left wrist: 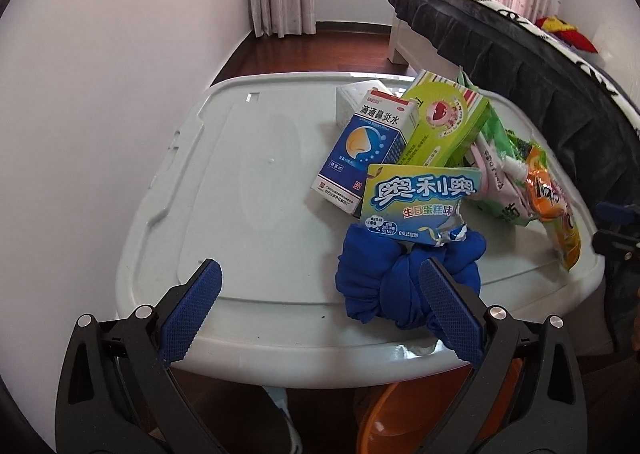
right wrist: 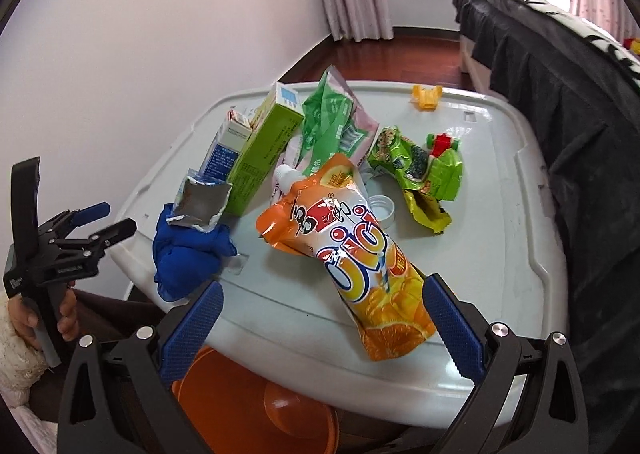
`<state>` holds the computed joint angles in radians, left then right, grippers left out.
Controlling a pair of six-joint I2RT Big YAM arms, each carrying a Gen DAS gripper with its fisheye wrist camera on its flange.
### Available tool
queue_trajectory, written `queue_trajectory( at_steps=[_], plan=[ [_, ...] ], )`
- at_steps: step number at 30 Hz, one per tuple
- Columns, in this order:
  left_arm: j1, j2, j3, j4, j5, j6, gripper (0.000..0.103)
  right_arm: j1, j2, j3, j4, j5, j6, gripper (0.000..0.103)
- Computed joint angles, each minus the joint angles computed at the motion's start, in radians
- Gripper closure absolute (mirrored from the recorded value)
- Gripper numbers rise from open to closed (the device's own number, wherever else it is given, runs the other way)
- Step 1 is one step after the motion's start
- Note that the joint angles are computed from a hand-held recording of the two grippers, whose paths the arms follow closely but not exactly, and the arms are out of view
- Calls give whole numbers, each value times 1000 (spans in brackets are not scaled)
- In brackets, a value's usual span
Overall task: Collect trash
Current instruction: 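Grasp the blue cloth with the left tool while the right tool grasps the orange juice pouch, then carry both items over the orange bucket and open both tools to drop them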
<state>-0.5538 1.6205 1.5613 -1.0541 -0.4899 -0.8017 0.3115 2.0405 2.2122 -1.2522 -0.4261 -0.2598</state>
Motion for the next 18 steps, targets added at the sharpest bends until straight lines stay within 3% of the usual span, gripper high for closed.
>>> queue_trajectory(
  at_steps=[6, 16, 17, 18],
  plan=[
    [1, 9, 8, -24, -11, -24, 6, 4, 112, 168, -142, -7, -108, 4],
    [6, 13, 8, -33, -11, -26, 6, 8, 236, 332, -203, 8, -142, 4],
    [7, 13, 8, -31, -7, -24, 6, 9, 249, 348, -214, 11, -147, 11],
    [8, 13, 6, -27, -4, -22, 6, 7, 275, 388, -249, -2, -153, 38]
  ],
)
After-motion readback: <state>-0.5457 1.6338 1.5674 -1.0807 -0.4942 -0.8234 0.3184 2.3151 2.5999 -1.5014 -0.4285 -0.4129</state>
